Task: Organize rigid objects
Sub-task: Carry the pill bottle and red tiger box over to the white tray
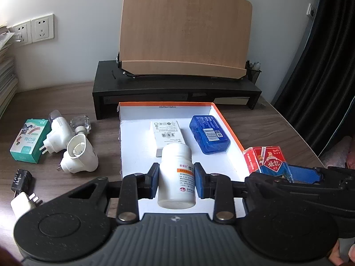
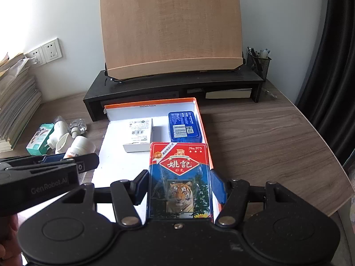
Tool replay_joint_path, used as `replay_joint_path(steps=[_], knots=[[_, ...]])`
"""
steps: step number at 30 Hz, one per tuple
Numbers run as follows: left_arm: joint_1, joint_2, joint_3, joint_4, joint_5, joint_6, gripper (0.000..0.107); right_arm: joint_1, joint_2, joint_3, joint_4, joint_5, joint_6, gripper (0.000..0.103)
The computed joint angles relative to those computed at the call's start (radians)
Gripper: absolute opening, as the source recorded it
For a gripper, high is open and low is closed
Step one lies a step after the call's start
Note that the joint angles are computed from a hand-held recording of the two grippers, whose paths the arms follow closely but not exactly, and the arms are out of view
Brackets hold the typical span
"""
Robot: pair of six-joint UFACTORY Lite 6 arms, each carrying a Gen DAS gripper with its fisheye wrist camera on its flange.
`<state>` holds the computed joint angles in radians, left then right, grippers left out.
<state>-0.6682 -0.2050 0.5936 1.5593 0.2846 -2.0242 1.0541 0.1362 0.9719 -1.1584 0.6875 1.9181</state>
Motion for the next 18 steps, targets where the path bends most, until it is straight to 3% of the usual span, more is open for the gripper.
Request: replay_joint_path(steps=[18], knots=[[-0.019, 0.060, 0.021, -0.036, 0.063, -0.023, 0.033, -0.074, 0.038, 0.011, -0.032, -0.091, -0.076, 0.071]])
